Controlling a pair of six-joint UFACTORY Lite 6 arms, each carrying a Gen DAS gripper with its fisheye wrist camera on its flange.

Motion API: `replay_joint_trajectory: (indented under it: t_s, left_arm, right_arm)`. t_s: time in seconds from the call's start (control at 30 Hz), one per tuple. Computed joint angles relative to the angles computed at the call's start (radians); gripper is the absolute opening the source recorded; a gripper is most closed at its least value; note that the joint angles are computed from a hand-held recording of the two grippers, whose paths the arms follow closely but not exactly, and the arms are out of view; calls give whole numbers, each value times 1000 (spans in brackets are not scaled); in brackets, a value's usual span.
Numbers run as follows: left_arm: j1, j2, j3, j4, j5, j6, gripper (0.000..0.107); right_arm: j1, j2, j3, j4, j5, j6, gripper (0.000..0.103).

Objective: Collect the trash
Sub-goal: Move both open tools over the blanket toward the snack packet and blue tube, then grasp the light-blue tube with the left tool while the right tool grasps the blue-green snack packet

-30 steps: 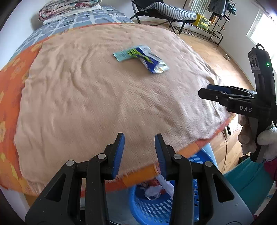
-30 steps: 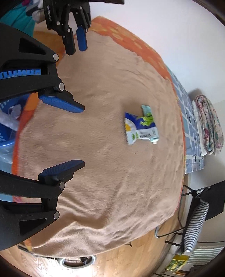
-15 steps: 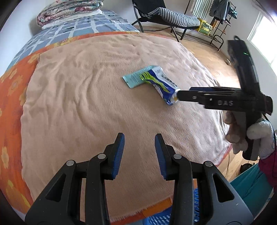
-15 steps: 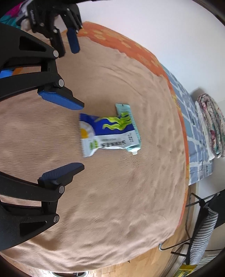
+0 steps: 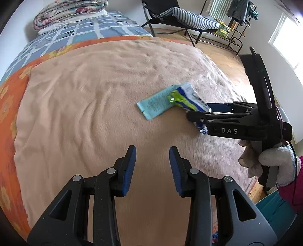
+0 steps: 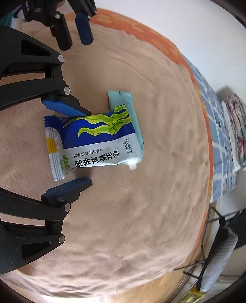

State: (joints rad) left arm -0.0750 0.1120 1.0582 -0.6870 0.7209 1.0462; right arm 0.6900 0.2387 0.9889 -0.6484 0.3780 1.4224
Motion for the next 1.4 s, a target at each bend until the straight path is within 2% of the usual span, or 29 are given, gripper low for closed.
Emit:
replay_joint_trajectory:
  t_s: [0.23,0.33,0.37,0.43,0.67,0.7,0.83,0.9,1.03,1.13,1.23,1.4]
  left_arm:
    - [-120,130,150,5,-24,-26,36]
    - [-155,217,265,-9,-12,-55,37]
    - [-159,264,324,-16,9,-71,38]
    - [-163,356,435,-20,46,-116,56]
    - [-157,584,667,-13,140,-268,56]
    - [-158,596,672,-13,158,-266,56]
    - [-197,523,575,31,115,-212,56]
    - [-242,466,507,99,57,-211,56]
    - [-354,391,395,305,-118,-311,56]
    - [-402,405,400,434,-185,-434,56]
    - [-415,460,455,507,-180,-517,56]
    - [-383,492,499,417,-139,-431,52]
  right_arm:
    - [-122,-162,-182,24,-34,-2,63]
    - [-170,-233,-258,68,-58,-47,63]
    - [-184,-259,-287,88,-76,-64,63]
    - [-221,-300,-329,188,-120,-165,63]
    - [-221,-326,-348,228,-118,-215,63]
    - [-219,-321,-344,221,-118,-209,63]
    - [-242,-330,-358,286,-141,-280,63]
    - [-255,-344,-370,338,-149,-329,63]
    - [-277,-355,-379,407,-162,-398,63]
    - [-276,-349,-371,407,-157,-399,63]
    - [-277,-334,-356,439,-155,-442,63]
    - [-292,-306,-331,538,-164,-566,63]
